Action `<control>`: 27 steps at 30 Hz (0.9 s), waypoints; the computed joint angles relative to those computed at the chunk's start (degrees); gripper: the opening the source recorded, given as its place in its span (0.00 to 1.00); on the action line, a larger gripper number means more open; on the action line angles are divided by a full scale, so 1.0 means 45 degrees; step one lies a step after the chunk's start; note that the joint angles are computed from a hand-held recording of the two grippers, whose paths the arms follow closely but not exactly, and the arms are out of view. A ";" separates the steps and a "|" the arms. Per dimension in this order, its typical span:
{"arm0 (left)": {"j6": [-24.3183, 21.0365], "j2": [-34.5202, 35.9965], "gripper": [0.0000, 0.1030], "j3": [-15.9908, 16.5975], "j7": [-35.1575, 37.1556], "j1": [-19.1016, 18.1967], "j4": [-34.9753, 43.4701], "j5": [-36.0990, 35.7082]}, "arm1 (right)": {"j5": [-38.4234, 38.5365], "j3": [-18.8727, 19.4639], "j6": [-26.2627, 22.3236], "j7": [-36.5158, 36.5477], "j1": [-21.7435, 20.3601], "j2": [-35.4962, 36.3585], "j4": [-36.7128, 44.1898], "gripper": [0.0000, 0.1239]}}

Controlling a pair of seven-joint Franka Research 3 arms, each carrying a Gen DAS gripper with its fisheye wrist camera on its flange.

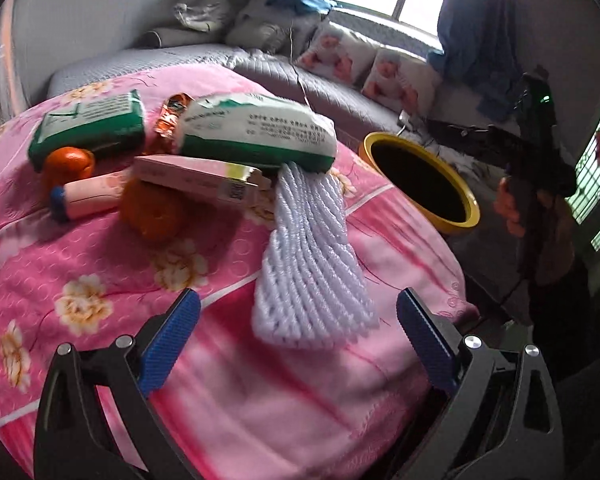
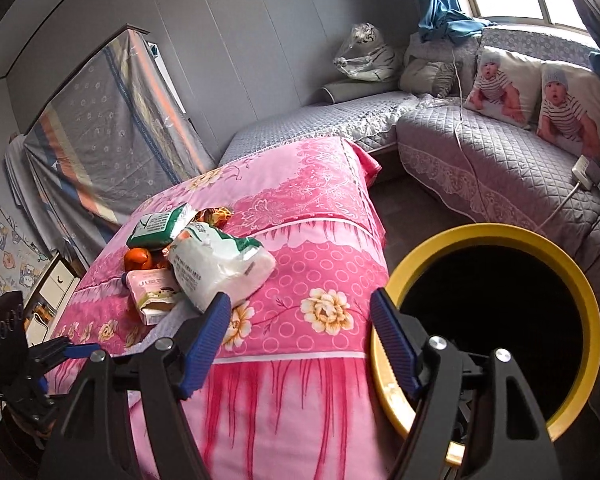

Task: Collect trash
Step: 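Grasp the white mesh scrubber with the left tool, then grasp the pink box with the right tool and carry it toward the bin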

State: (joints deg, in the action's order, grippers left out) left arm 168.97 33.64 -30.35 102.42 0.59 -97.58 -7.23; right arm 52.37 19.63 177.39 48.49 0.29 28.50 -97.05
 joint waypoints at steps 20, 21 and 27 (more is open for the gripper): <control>0.4092 -0.1527 0.12 -0.0730 -0.1846 0.1214 -0.2644 0.1467 | 0.4906 0.3325 0.0626 -0.8927 -0.2012 -0.0349 -0.0201 0.56; 0.4495 -0.1754 0.12 -0.0888 -0.2095 0.1500 -0.3014 0.1517 | 0.4602 0.3027 0.0455 -0.8858 -0.1635 -0.0371 -0.0151 0.56; 0.7655 -0.3272 0.12 -0.1055 -0.4860 0.2935 -0.5509 0.1429 | 0.1032 0.0086 -0.0367 -0.6514 0.1858 0.0285 0.1043 0.55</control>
